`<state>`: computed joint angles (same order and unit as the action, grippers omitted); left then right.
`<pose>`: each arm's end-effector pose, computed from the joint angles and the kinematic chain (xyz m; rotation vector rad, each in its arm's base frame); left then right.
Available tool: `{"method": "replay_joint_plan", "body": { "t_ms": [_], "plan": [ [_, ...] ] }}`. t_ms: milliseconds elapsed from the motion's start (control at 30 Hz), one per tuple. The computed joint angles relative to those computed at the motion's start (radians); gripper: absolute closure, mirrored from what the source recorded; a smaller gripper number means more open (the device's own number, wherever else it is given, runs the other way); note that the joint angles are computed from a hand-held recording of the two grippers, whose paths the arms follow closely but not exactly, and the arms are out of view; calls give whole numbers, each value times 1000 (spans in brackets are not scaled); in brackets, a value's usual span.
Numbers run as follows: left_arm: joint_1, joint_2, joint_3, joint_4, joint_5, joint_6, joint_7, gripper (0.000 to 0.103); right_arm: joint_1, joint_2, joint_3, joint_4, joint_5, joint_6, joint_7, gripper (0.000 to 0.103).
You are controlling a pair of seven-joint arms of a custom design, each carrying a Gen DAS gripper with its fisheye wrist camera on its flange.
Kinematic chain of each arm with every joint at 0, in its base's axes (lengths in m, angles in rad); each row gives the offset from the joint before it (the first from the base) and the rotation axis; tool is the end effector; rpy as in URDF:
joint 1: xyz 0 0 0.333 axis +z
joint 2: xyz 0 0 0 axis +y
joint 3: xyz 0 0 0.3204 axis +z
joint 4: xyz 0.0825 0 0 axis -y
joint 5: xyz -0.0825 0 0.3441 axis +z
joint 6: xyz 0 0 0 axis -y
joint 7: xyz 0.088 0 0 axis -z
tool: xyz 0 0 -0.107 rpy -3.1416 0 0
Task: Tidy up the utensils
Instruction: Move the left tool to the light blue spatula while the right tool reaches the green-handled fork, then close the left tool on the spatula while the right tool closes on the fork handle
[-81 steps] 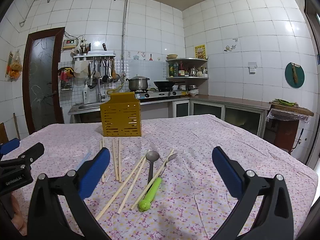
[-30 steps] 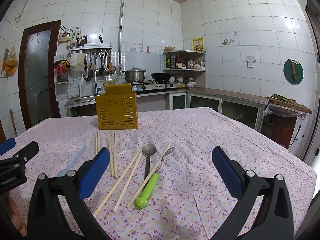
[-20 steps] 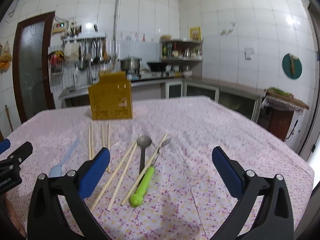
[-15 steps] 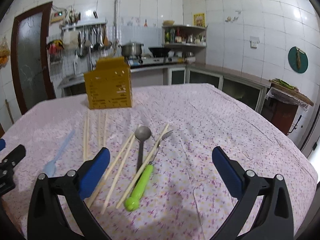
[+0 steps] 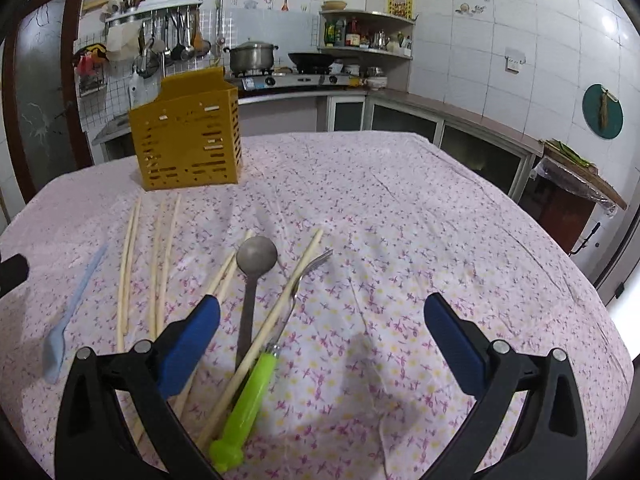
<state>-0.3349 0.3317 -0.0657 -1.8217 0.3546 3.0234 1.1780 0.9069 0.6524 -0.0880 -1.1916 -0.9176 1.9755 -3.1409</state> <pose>0.5915 -0.2727 0.4840 -1.4464 2.0186 -0.9702 0.5159 0.5063 0.4575 -1.3593 2.0540 -1.0470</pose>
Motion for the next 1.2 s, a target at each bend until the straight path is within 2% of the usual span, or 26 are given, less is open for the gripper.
{"method": "replay_joint_plan", "body": {
  "t_ms": [67,100,133,167,267,367,433,600,667,733,800,867,933,1000,1100,1133,1200],
  "plan": [
    [92,51,-122,62,-154,-60,143,5,-20,11,6,15,28,5,-20,4],
    [109,68,-143,86,-161,-82,148,5,-25,17,6,24,40,2,-28,4],
    [96,87,-129,114,-166,-98,148,5,-33,20,7,27,56,2,-32,4],
    [62,103,-89,139,-145,-110,130,5,-38,14,4,16,61,16,-23,4],
    [-5,146,-14,213,-81,-166,90,5,-57,4,6,-3,82,43,-14,4],
    [-8,189,-18,286,-76,-255,83,5,-85,29,20,33,141,49,-67,5],
    [4,216,-37,332,-94,-316,98,5,-88,34,15,36,164,55,-74,18],
    [22,251,-70,379,-123,-365,151,5,-120,10,20,-26,210,134,-66,47],
    [16,262,-67,400,-128,-383,154,5,-131,31,22,2,230,144,-96,51],
    [12,280,-67,434,-133,-412,155,5,-130,56,20,44,248,131,-134,59],
    [37,307,-106,478,-186,-449,192,5,-130,73,13,74,266,123,-157,65],
    [27,331,-100,518,-200,-471,190,7,-131,77,7,82,278,130,-172,74],
    [6,331,-73,519,-176,-460,174,20,-135,83,3,92,289,140,-191,83],
    [-9,340,-56,537,-152,-470,168,31,-139,84,1,91,297,157,-208,86],
    [1,354,-69,566,-166,-486,173,46,-142,82,-7,83,305,185,-205,87],
    [8,357,-77,573,-176,-491,184,55,-142,78,-9,74,306,198,-199,87],
    [15,353,-83,567,-183,-490,200,65,-142,79,-13,70,306,207,-195,87]
  ]
}}
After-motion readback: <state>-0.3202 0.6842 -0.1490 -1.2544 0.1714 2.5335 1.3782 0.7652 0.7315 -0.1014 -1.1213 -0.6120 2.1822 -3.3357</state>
